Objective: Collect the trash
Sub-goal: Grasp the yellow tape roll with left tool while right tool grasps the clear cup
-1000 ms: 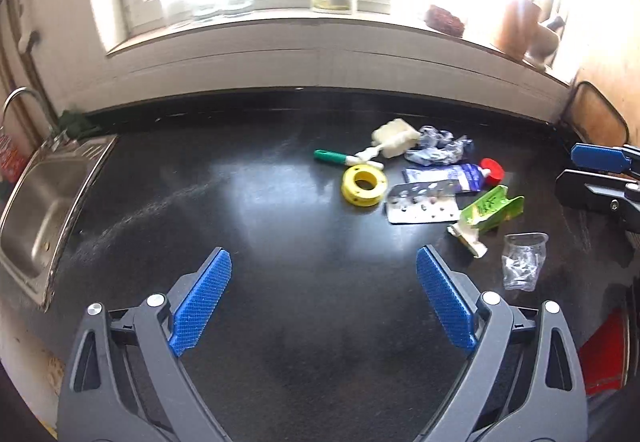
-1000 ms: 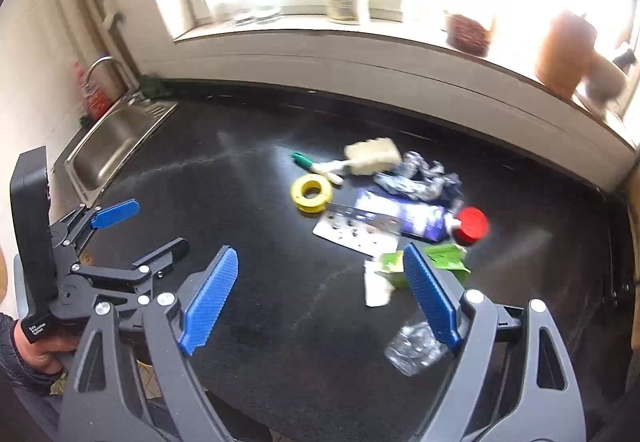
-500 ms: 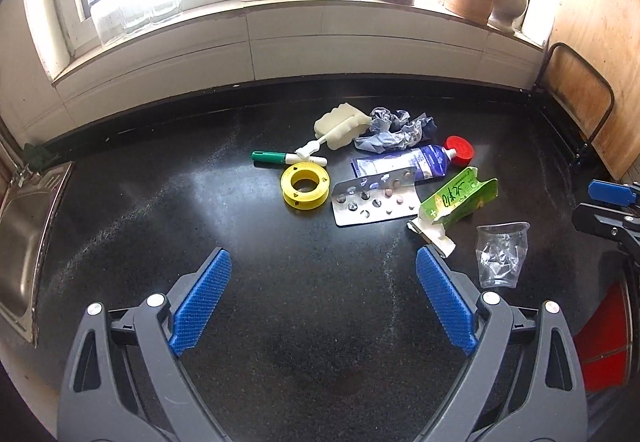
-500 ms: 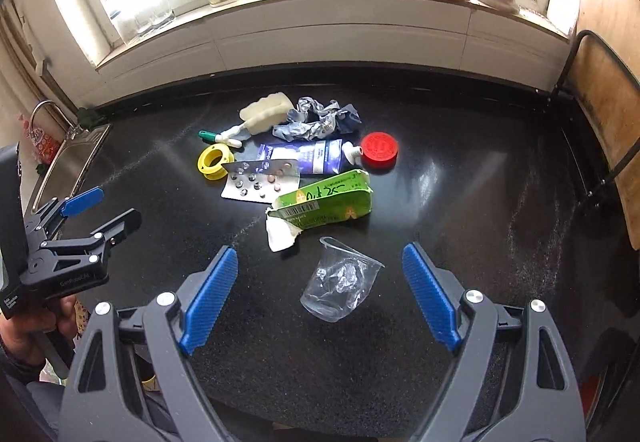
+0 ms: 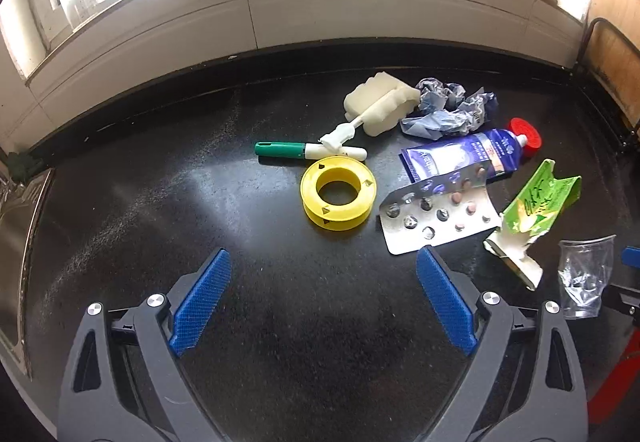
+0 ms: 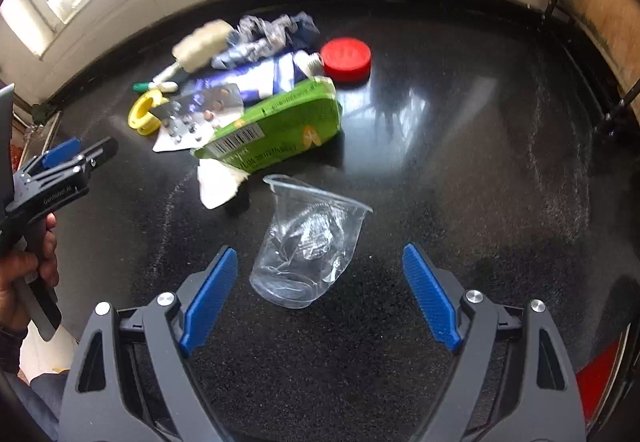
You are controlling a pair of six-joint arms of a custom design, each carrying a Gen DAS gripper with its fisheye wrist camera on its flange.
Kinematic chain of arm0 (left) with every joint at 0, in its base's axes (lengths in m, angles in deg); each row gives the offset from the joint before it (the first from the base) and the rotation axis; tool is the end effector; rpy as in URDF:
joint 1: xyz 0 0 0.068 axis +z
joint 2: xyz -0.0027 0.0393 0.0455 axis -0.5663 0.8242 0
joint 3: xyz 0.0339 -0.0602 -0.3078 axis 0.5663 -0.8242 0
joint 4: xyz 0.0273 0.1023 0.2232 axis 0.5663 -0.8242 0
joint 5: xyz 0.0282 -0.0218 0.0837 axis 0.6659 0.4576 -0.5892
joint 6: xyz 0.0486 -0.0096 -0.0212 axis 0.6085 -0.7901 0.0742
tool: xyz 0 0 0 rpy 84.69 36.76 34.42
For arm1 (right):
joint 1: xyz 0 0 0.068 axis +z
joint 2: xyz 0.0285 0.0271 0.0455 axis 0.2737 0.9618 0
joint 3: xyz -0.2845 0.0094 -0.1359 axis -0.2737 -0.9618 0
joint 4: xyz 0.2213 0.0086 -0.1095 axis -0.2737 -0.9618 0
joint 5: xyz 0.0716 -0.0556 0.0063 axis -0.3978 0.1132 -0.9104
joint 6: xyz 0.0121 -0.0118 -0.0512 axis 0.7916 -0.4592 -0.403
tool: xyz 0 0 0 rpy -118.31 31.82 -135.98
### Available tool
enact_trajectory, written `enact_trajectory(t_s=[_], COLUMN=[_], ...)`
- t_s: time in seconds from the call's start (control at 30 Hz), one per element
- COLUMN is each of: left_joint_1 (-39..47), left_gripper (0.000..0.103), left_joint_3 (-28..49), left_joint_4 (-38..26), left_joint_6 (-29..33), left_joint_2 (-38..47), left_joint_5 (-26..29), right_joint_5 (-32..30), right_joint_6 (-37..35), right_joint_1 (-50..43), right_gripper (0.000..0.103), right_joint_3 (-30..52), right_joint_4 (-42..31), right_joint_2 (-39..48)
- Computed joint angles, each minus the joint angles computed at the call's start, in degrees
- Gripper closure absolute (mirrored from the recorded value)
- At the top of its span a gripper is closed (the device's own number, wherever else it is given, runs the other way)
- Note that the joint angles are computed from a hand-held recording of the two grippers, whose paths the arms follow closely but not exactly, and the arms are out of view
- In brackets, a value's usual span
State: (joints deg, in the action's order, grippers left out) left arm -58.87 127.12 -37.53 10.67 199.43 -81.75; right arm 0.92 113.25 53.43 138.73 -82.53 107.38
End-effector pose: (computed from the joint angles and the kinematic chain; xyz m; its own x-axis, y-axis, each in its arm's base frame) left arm 0.3879 -0.1778 0.3022 -0.6668 0.4928 -0.5590 0.5632 0.8245 0.0549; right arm 0.1928 0.1373 0.3286 -0.8236 0.4698 -0.3178 0.4556 0.8817 0.1225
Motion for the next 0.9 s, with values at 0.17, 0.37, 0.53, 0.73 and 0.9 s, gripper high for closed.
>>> enact_trajectory(t_s=[0.17, 0.37, 0.53, 0.73, 0.9], left_joint_1=[0.35, 1.11, 1.95, 2.06, 2.68], left_gripper=[0.012, 0.012, 0.013, 0.049, 0.049], left_joint_3=[4.98, 13.68, 19.65, 22.88, 19.57], left_joint_4=[0.00, -2.97, -4.30, -6.04, -6.78], left_joint_6=[1.97, 3.82, 4.80, 5.77, 3.92], left_joint_2=[6.46, 14.31, 18.04, 19.02, 15.89], left_joint_5=[0.82, 2.04, 4.66, 5.68, 6.18], right_joint_5=[-2.16, -3.76, -2.93, -2.05, -1.17], right_joint_6=[0.58, -0.31, -3.31, -6.53, -8.78], right_joint_1=[-1.51, -4.55, -6.39, -6.54, -6.47], right_gripper=[0.021, 0.021, 0.035, 0.047, 0.050], right_joint_3=[-3.45, -4.86, -3.19, -0.68, 3.09], right_joint_4=[3.29, 5.22, 4.88, 4.31, 2.24], right_joint_2=[2.08, 4.06, 6.87, 8.40, 8.09])
